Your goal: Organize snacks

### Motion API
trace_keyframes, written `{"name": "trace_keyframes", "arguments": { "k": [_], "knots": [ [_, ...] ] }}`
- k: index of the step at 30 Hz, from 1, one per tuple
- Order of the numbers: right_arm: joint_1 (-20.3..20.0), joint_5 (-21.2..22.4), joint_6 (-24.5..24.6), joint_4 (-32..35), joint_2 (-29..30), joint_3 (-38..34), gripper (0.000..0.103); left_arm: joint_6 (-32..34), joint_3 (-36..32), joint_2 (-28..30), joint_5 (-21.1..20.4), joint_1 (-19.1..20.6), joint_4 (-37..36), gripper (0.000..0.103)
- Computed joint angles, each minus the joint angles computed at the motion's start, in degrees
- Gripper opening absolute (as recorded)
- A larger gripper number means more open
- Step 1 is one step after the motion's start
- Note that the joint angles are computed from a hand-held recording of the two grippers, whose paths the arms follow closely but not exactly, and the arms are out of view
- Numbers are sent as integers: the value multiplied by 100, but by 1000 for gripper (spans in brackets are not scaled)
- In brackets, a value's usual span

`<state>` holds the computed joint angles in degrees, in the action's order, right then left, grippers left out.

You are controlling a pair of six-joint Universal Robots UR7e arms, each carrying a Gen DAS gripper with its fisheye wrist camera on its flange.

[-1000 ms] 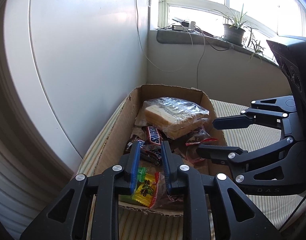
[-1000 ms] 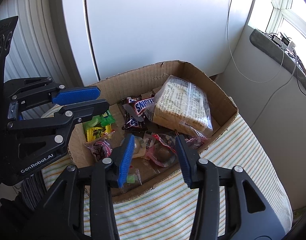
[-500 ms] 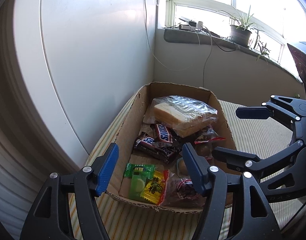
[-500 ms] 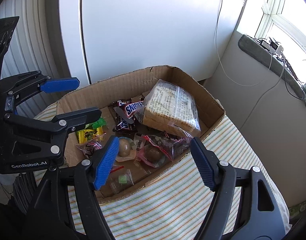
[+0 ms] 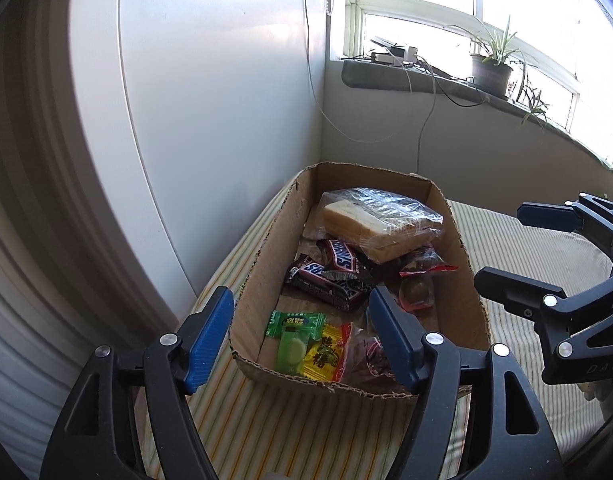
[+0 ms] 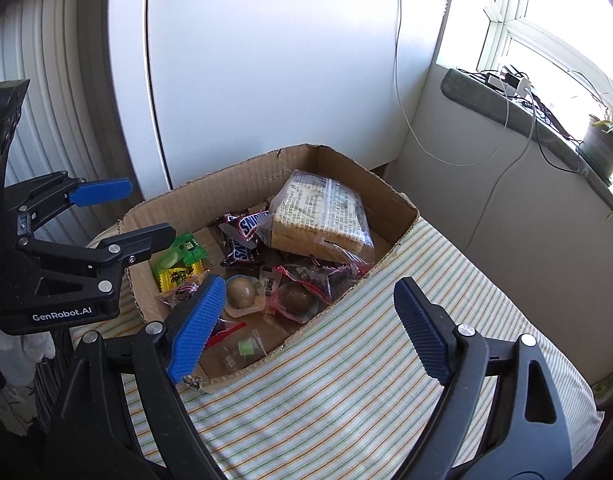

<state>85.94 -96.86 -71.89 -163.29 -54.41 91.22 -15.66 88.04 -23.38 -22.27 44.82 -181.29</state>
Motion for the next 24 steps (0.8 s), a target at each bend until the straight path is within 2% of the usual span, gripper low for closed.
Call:
{"name": "trace_keyframes", "arguments": {
  "k": [4,12,24],
  "knots": [
    [-33,242,76,-284,-174,238,94,-12,65,37,136,-118,-186,78],
    [-89,619,270,-888,-500,674,101,-124,292,75,563,-425,-739,81],
    [-218,849,329,-1192,-816,1086,103,-599,552,5,670,-643,-554,82]
  ]
}}
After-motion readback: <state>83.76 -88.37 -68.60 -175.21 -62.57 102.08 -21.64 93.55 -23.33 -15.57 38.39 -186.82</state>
